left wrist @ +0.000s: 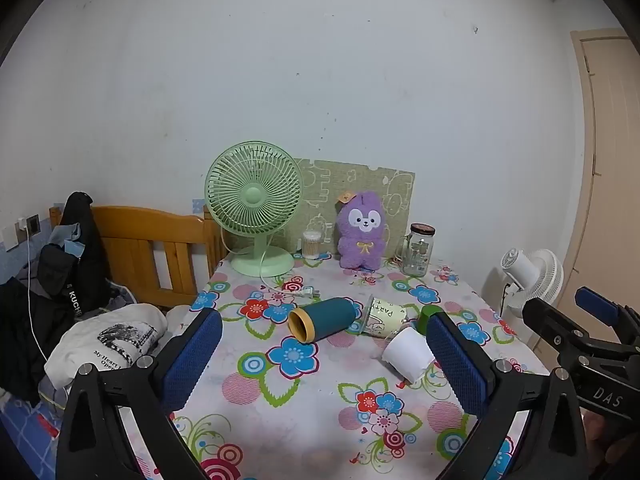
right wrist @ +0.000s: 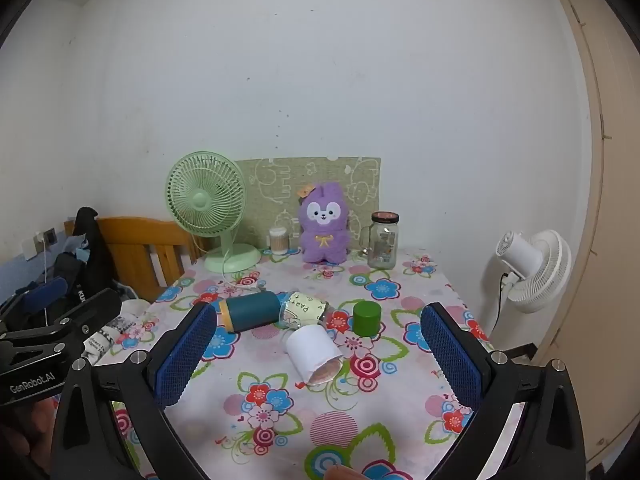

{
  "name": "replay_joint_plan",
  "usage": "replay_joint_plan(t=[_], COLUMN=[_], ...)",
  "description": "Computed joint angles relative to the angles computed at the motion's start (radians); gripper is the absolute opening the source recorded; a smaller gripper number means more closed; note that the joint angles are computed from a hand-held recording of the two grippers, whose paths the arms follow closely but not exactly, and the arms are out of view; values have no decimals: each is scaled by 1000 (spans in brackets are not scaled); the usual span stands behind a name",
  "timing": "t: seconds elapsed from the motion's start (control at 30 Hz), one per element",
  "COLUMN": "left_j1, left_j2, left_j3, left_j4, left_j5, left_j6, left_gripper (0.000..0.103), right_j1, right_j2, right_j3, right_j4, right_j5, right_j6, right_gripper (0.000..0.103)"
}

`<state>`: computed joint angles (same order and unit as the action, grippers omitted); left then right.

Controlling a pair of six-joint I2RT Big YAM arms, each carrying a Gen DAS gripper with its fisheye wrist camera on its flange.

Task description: Flip cup upside down

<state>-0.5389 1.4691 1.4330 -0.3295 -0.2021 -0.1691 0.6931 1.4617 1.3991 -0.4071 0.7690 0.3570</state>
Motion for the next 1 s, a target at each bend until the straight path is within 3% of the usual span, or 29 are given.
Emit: replay_joint_plan(t=[1.0], left_j1=[-13], left_j2=[-13], left_j3=[-7], left_j4=[-4], left_j5=[-8], left_j6=[-15], left_gripper=[103], right_j1=[12], right_j2=[2], right_j3=[20], right_j4=[-13], right_j5=[5], right_j6=[-16], right_gripper=[103])
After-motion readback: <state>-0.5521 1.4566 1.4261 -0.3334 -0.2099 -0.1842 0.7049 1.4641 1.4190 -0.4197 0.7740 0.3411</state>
